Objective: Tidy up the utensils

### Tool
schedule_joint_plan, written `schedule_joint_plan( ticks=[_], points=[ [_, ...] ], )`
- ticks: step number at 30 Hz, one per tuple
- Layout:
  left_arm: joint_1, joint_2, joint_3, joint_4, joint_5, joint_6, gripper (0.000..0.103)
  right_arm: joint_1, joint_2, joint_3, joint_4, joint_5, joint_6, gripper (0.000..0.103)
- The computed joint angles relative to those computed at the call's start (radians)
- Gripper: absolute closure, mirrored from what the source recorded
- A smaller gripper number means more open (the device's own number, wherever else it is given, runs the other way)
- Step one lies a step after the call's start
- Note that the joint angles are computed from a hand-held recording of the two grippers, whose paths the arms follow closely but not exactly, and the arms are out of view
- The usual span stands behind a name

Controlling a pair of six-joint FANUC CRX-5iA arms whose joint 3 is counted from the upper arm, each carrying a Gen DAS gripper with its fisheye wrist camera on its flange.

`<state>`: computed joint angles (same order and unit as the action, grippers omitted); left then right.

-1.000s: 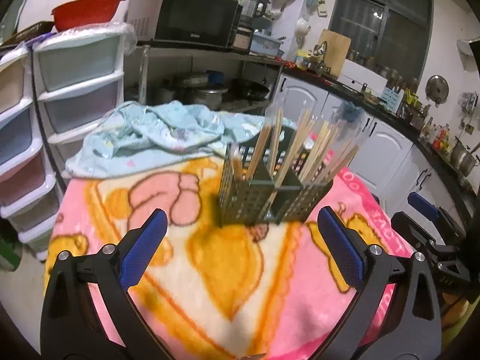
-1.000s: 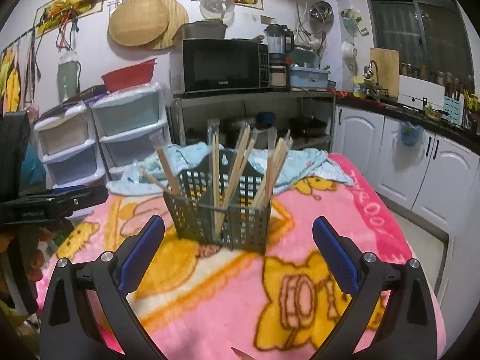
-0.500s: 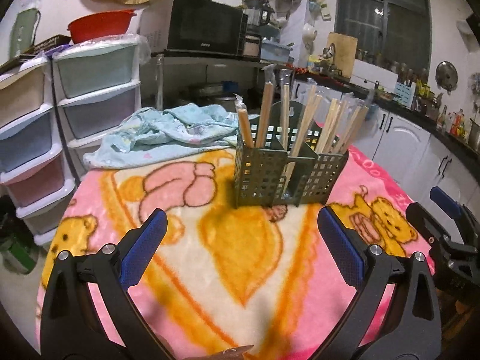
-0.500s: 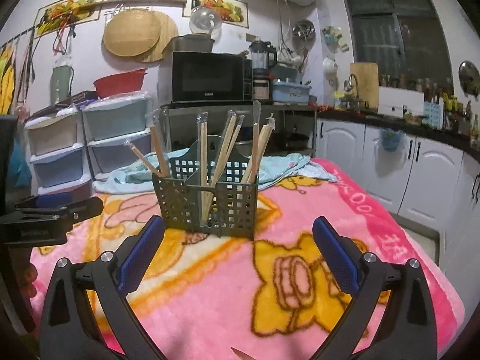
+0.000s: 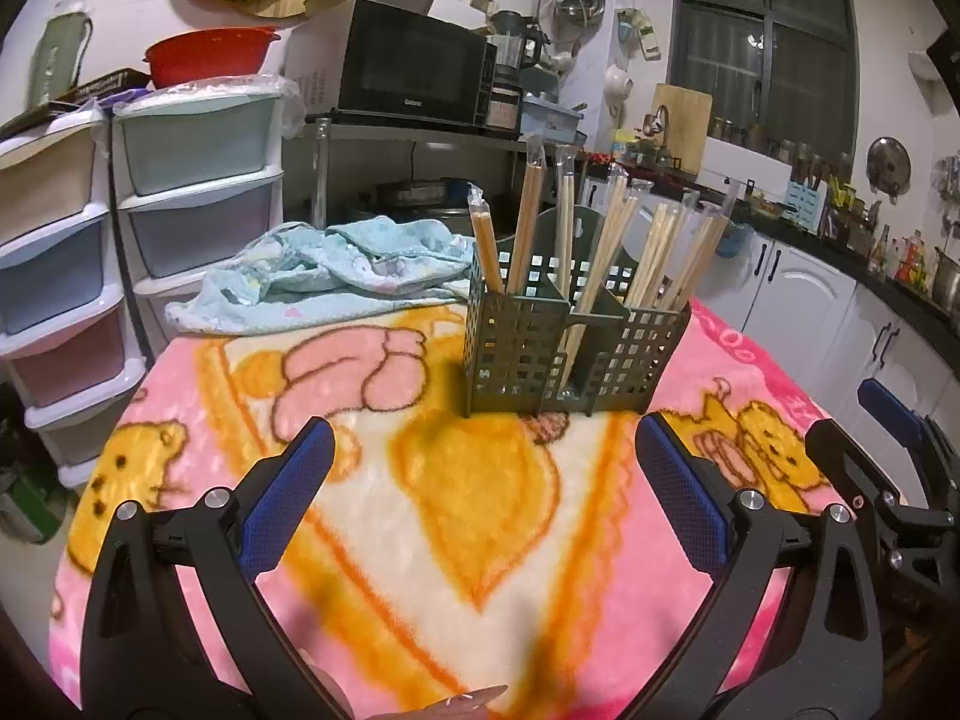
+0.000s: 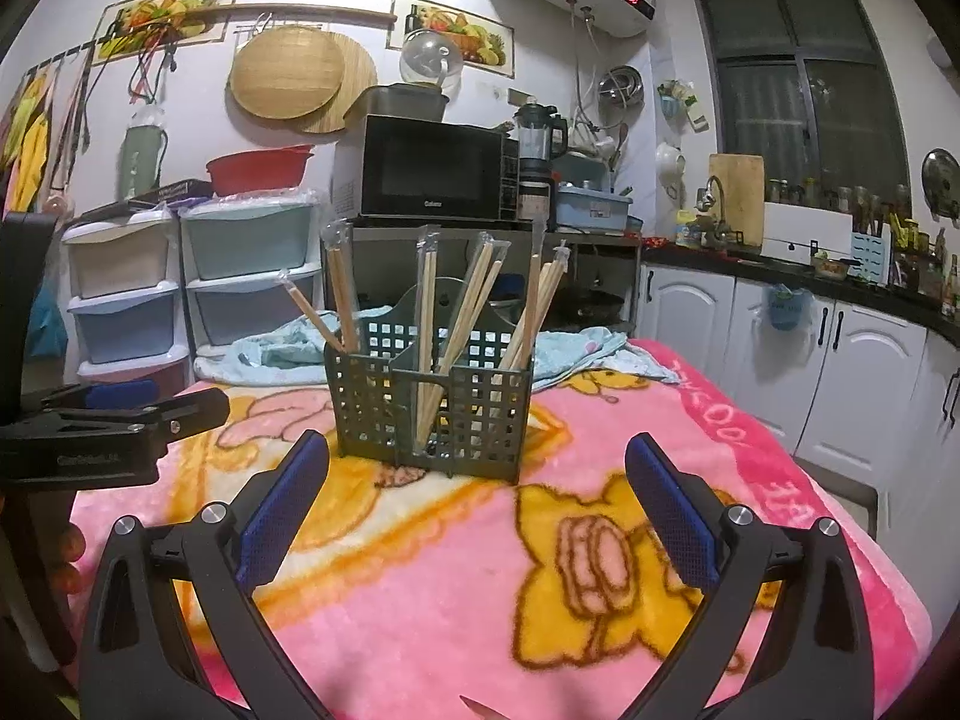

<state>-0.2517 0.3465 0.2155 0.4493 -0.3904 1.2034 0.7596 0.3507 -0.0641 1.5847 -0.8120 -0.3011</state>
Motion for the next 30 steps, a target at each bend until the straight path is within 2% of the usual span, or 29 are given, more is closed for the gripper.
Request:
schedule_joint_plan(
  ticks=[12,30],
  points=[
    [0.0,-0.01,-0.027,0.061,0.025,-0.053,0.011,0.0,-0.001,-0.002,0.011,-0.011,-0.018,0.007],
    [-0.001,-0.009,-0.022,0.052,0.019,-0.046,0.011,0.001,-0.003,-0.003,0.017,-0.017,-0.023,0.007]
  ],
)
